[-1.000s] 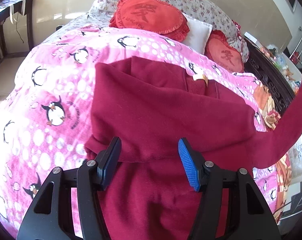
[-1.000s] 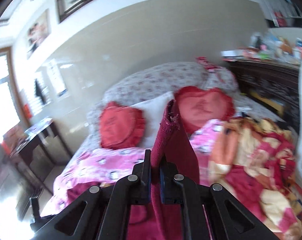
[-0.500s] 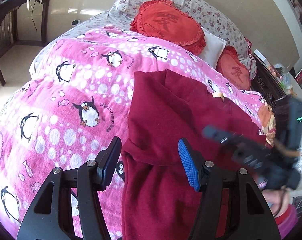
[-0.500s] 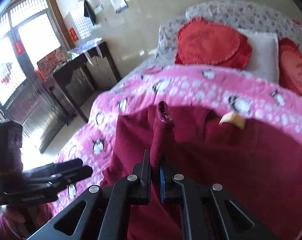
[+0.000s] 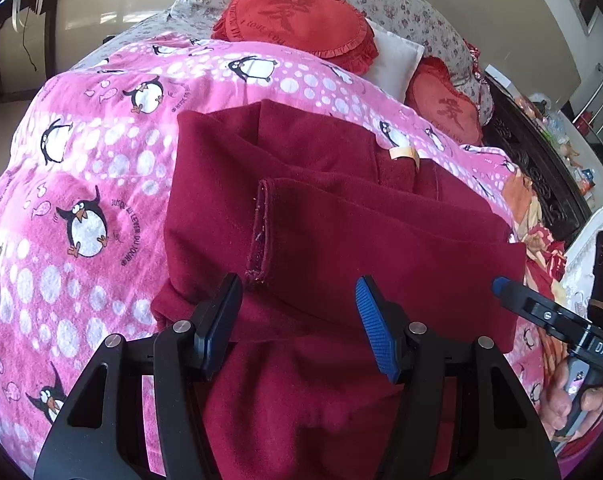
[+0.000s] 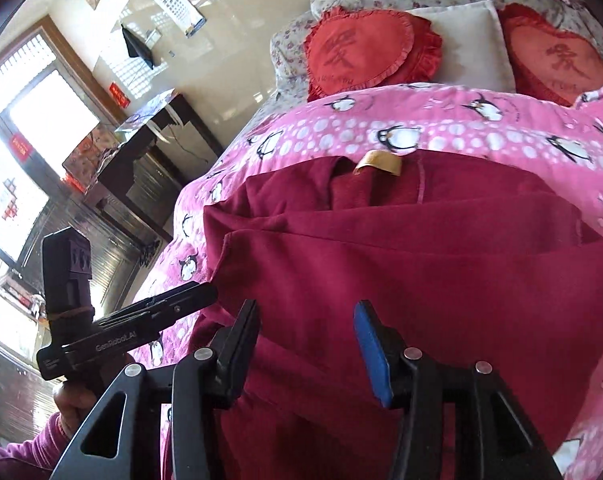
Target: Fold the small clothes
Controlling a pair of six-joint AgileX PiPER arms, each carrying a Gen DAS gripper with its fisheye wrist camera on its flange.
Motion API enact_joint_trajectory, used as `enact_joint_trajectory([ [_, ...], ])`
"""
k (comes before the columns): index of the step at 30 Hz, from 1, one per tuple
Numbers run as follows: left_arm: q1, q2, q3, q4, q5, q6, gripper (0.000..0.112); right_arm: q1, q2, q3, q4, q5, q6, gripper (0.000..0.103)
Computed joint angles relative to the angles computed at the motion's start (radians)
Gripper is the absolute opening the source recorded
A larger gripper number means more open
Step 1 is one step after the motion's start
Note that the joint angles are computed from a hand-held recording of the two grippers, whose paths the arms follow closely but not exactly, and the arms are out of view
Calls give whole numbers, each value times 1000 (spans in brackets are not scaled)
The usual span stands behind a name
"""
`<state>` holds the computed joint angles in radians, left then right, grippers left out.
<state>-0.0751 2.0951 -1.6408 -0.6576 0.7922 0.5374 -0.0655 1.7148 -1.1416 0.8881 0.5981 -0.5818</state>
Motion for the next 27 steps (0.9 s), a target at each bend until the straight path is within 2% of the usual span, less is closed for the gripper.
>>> enact_joint_trajectory([
  [7,-34,51,-41,35,-25,-43,56,-164,-126,168,88,43,-106,47],
  [8,-40,49,-38,44,-38,-53,38,-182,-139,182,96,47,-116,47],
  [9,-46,48,-42,55,-42,-61,15,-204,-155,196,101,53,-126,47],
  [10,-50,47,-46,59,-40,-63,10,-220,-169,207,104,50,-128,47],
  [14,-53,-7,-25,-5,-64,12,6,-287,-222,235,90,22,-123,47],
  [16,-39,-31,-50,-44,-50,35,6,-290,-233,227,32,-15,-58,47],
  [20,5,-61,-82,-69,-47,30,6,-339,-251,207,-25,-20,-5,47],
  [23,26,-73,-31,-45,-93,33,6,-319,-242,191,-154,-63,112,47],
  [27,29,-19,-11,23,-77,-28,6,-234,-178,157,-195,-111,118,47],
])
